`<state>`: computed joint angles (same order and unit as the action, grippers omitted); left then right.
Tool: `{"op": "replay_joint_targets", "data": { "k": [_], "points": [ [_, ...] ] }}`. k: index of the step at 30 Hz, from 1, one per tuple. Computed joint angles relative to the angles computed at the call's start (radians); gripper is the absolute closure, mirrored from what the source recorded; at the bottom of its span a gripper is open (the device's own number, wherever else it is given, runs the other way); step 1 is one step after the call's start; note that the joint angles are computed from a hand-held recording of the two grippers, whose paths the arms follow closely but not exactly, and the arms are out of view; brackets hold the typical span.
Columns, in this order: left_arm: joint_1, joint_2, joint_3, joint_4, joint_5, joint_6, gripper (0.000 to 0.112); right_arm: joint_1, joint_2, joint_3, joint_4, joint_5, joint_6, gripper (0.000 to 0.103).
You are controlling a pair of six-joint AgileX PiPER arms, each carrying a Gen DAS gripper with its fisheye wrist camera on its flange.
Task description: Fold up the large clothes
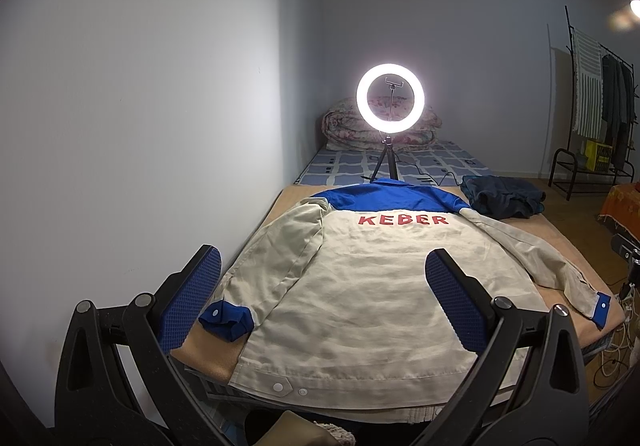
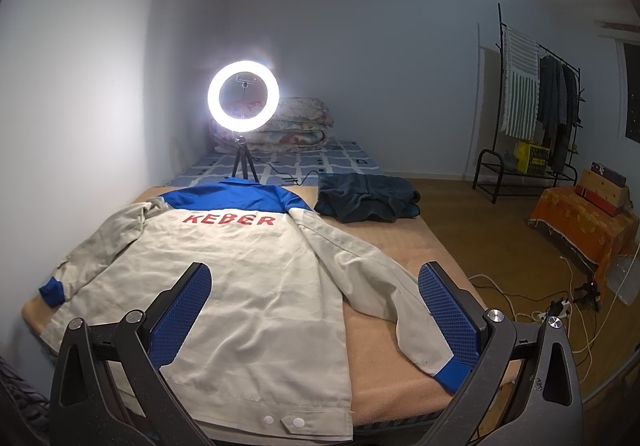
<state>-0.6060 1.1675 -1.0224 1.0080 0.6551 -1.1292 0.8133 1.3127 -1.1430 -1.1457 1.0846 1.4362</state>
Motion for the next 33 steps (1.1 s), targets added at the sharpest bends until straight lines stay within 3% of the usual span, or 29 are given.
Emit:
{"op": "replay_joint_targets", "data": {
  "k": [11,21,25,29,33],
  "points": [
    [0.070,0.029,-0.048,-0.058,-0.025,0.086,0.009,-0.004,0.023,-0.012,-0.003,-0.027,0.000,0.001],
    [0.103,0.046,0.014,0.031,-0.048,0.008,0.009,-0.045,0.094,-0.074,0.033,-0.117,-0.053,0.001],
    [0.154,0.051,0.040,0.027,-0.090,0.030,0.009,-0.083,0.153,-0.147,0.081,-0.201,-0.129,0.001],
    [0.259,0.066,0.066,-0.024,-0.177,0.100,0.009,-0.139,0.226,-0.223,0.139,-0.372,-0.206,0.001],
    [0.370,0.085,0.102,-0.090,-0.280,0.189,0.010,-0.194,0.377,-0.401,0.384,-0.494,-0.461,0.001]
  ]
}}
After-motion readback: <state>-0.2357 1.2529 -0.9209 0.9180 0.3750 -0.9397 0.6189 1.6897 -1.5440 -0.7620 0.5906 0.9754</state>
